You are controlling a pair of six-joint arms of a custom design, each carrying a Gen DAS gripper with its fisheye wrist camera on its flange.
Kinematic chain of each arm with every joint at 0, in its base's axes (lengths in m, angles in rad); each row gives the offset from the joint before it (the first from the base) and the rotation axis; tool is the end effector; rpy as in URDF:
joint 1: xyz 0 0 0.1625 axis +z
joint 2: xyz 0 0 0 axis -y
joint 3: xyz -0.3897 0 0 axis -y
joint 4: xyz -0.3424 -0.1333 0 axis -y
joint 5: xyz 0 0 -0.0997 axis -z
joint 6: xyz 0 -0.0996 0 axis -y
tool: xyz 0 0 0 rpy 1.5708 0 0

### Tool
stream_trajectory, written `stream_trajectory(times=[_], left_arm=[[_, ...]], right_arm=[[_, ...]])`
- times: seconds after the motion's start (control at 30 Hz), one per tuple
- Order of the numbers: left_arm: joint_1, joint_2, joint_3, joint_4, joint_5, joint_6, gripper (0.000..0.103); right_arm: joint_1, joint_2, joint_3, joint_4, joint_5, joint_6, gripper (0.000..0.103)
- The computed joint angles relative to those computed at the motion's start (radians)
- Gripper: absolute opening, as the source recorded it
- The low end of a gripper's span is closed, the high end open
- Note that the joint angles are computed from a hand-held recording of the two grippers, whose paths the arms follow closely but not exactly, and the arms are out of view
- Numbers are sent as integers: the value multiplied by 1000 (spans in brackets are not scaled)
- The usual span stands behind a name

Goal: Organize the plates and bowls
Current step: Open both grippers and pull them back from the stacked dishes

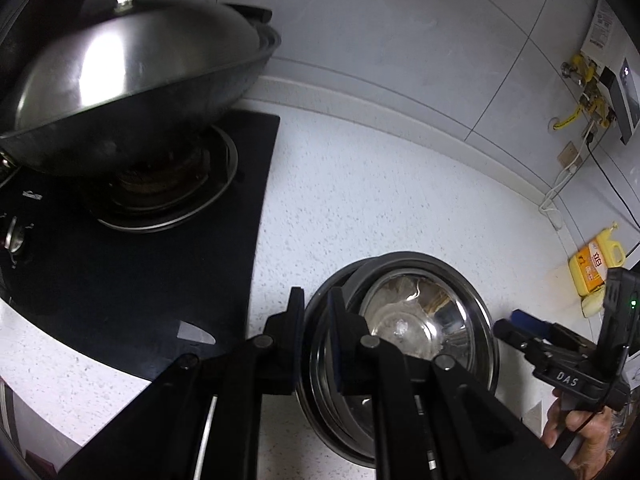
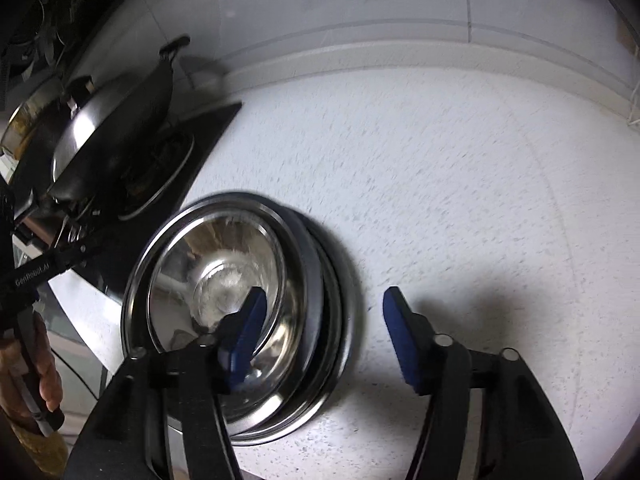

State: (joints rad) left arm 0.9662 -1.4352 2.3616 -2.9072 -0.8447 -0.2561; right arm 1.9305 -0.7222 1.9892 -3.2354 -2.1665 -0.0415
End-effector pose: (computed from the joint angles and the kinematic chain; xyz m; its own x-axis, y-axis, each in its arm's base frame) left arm -0.0516 -0.4256 0.2463 -0.8727 0.0094 -0.4881 0.3104 0.7824 -0.5399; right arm 0.2550 -0.4582 0.0560 -0.8371 -0.1237 0.5329 -0.3596 0.8586 -0.3654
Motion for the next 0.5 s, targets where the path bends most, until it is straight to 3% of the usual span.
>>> stream_trajectory(times=[0.13, 0.5], left_arm=[[-42, -30, 26, 11, 47, -19, 11], [-195, -127, 121, 91, 160, -127, 11]], right_arm=[[14, -5, 29, -89, -28, -40, 74], [56, -43, 180, -286, -67, -103, 99]])
